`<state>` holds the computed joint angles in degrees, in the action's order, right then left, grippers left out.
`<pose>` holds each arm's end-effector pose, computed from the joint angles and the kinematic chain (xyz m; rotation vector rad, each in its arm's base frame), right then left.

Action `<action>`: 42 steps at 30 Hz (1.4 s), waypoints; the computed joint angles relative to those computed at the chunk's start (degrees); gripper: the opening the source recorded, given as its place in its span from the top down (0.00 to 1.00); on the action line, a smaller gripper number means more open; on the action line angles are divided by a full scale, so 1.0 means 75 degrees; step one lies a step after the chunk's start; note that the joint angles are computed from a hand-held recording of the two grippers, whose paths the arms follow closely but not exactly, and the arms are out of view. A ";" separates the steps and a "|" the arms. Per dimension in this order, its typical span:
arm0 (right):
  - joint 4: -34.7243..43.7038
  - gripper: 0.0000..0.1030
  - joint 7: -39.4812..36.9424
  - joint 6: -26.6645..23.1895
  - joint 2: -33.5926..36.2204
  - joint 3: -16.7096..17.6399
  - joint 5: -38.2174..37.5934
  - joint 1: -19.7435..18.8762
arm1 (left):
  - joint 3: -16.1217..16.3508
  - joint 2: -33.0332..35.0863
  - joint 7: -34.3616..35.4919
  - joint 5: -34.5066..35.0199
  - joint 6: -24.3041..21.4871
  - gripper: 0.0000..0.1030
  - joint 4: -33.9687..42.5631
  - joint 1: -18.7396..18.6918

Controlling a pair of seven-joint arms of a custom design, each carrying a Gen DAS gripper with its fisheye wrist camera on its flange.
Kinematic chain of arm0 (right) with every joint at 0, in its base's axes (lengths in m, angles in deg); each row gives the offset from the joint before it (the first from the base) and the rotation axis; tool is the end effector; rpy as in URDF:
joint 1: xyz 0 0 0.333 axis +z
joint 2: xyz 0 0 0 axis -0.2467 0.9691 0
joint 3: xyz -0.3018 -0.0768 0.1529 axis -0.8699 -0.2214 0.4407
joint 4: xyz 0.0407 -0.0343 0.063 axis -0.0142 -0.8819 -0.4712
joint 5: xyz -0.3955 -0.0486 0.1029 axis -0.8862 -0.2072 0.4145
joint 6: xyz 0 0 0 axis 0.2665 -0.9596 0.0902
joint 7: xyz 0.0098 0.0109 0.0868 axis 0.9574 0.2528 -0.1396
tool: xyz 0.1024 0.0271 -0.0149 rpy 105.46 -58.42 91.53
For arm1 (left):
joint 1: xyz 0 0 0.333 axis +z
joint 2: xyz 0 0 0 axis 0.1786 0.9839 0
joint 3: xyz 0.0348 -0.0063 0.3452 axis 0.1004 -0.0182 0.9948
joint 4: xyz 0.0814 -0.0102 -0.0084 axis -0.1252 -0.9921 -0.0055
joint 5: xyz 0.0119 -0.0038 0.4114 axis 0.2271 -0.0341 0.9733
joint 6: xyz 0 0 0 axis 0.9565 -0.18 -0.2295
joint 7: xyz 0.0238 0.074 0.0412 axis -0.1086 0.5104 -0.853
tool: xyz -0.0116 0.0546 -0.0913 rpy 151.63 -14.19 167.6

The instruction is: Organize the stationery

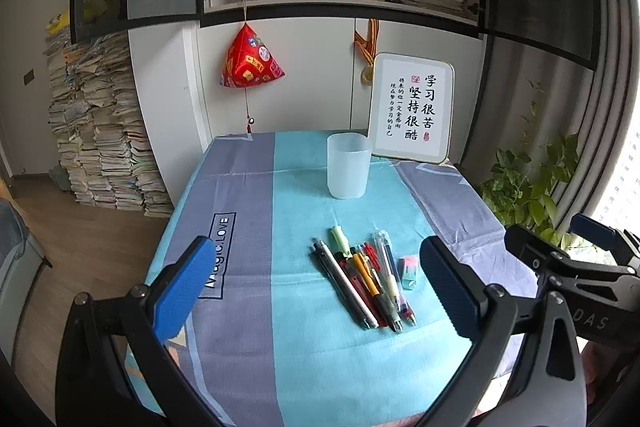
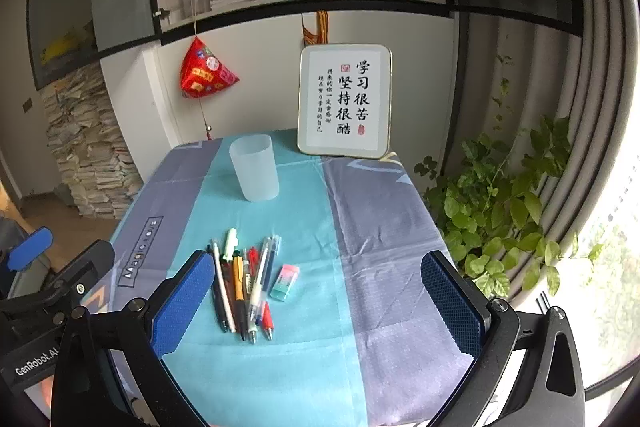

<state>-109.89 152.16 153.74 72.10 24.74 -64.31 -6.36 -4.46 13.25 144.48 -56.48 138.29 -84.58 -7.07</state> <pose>0.6635 0.0480 0.5622 -1.4825 1.7788 -0.8579 0.6843 -0.2620 0.5722 -1.4739 1.7829 -1.0043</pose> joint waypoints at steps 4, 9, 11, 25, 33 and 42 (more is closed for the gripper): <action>0.0149 0.00 -0.0219 -0.0124 0.0159 0.0043 0.0220 -0.0036 | -0.0122 0.0202 0.0237 -0.0245 -0.0124 0.02 0.0229 0.0083; 0.0336 0.00 -0.0542 -0.0286 0.0358 0.0103 0.0736 -0.0102 | -0.0252 0.0462 0.0671 -0.0612 -0.0355 0.02 0.0552 0.0127; 0.0431 0.00 -0.0674 -0.0299 0.0456 0.0127 0.0941 -0.0126 | -0.0201 0.0504 0.0711 -0.0633 -0.0391 0.02 0.0599 0.0083; 0.1173 0.46 -0.2786 -0.1065 0.1105 0.0743 0.2976 -0.0499 | -0.0321 0.1046 0.1145 -0.1220 -0.0913 0.12 0.1252 0.0222; 0.1535 0.48 -0.3328 -0.1333 0.1394 0.0681 0.3589 -0.0398 | -0.0267 0.1236 0.1368 -0.1383 -0.1021 0.15 0.1463 0.0164; 0.1901 0.51 -0.3836 -0.1671 0.1683 0.0854 0.4117 -0.0522 | -0.0635 0.1594 0.2024 -0.2009 -0.1572 0.35 0.1892 0.0422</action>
